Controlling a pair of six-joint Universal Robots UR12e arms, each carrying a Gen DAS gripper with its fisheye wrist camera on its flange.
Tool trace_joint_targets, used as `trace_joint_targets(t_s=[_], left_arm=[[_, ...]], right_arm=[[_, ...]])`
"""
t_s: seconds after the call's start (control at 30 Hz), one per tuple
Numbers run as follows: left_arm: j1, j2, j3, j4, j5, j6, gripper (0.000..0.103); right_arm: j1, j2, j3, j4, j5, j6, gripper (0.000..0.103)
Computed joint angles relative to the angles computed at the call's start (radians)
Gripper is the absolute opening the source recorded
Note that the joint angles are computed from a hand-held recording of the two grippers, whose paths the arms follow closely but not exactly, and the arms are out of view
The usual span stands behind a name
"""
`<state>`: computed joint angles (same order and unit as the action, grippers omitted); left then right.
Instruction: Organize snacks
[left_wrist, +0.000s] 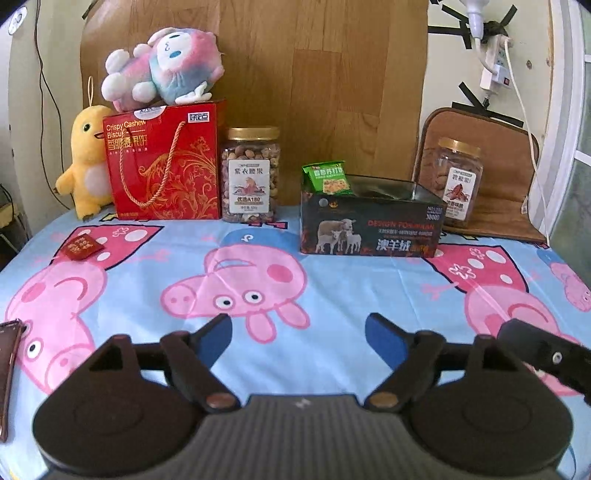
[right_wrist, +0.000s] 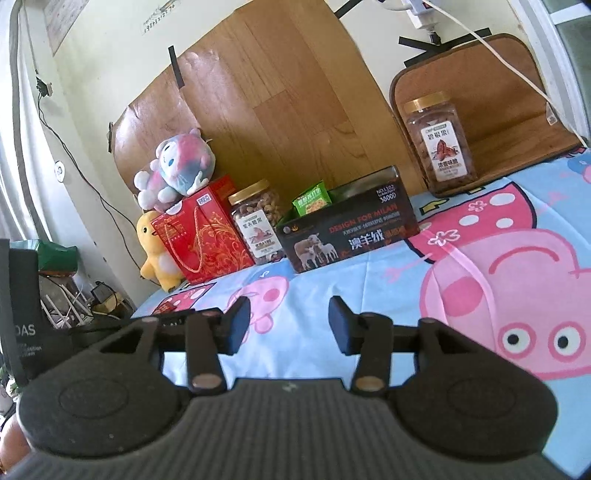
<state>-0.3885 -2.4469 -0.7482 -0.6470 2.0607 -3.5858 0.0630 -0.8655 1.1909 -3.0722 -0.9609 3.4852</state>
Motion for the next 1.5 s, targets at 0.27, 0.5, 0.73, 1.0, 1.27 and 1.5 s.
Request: trace_joint_targets(t_s=[0.27, 0.5, 0.73, 1.0, 1.27, 1.5], left_arm=[[-0.009, -0.004, 0.005, 0.001, 0.019, 0.01, 0.094], [-0.013, -0.01, 0.015, -0.011, 0.047, 0.005, 0.103], [-0.017, -0.014, 0.021, -0.022, 0.078, -0.003, 0.103], [-0.03, -0.028, 0.051, -0.069, 0.124, 0.016, 0.103], [-0.036, -0.028, 0.049, -0.046, 0.141, 0.036, 0.103], [-0.038, -0.021, 0.039, -0.034, 0.142, 0.011, 0.103]], right_arm=[[-0.002, -0.011, 0.017, -0.022, -0.004, 0.015, 0.068], [0.0, -0.015, 0.027, -0.01, -0.038, 0.023, 0.084], [-0.002, -0.019, 0.031, 0.002, -0.046, 0.02, 0.094], [0.006, -0.033, 0.055, -0.033, -0.116, -0.017, 0.103], [0.008, -0.033, 0.053, -0.032, -0.124, -0.024, 0.103], [0.006, -0.036, 0.061, -0.044, -0.128, -0.008, 0.103]])
